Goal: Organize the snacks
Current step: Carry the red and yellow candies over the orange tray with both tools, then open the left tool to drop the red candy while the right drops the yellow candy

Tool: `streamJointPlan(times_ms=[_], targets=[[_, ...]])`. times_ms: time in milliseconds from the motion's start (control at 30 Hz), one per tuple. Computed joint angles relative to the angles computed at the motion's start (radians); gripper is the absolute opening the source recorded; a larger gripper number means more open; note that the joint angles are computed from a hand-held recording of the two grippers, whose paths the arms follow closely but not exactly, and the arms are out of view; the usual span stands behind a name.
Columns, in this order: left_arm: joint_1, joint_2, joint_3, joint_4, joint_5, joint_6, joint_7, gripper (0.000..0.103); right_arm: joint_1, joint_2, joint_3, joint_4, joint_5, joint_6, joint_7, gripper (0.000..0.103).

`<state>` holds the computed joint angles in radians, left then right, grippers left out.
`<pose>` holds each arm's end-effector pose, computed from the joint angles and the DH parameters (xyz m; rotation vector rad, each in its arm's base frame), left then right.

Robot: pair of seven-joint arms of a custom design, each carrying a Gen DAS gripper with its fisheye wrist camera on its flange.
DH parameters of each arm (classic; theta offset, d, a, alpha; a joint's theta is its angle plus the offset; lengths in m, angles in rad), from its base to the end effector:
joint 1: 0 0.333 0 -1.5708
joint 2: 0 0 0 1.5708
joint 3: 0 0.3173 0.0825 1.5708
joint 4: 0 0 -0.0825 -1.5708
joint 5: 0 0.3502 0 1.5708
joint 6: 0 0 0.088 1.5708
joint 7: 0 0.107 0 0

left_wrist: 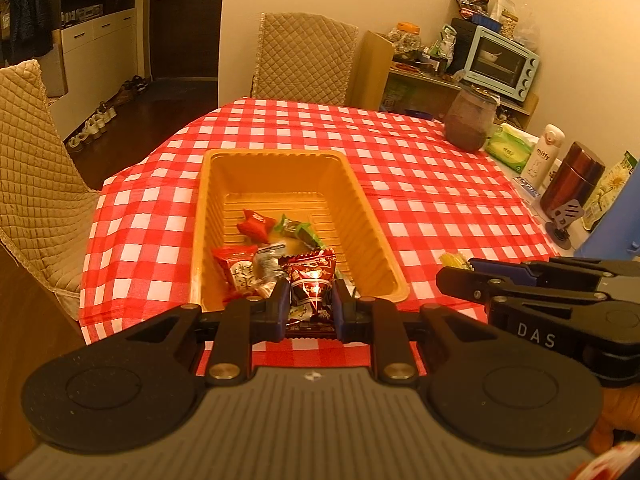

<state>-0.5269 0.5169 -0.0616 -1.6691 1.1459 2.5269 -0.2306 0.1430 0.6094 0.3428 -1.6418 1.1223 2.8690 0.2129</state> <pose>0.5617 -0.3786 0.3579 -2.0216 1.3938 -0.7577 0.6468 0.2373 0.3380 -2.0385 0.9478 -0.2383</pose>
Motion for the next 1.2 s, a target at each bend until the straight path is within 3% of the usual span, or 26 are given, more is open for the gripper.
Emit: streamJointPlan(times_ms=[567, 1200], targets=[[0.028, 0.042, 0.019, 0.033, -0.039, 0.037, 0.038, 0.02, 0.026, 0.106, -0.003, 0.125, -0.157, -0.014, 0.144, 0.025], [0.053, 0.13, 0.067, 0.124, -0.134, 0.094, 0.15, 0.02, 0.076, 0.281, -0.028, 0.374, -0.392, -0.075, 0.382, 0.025]])
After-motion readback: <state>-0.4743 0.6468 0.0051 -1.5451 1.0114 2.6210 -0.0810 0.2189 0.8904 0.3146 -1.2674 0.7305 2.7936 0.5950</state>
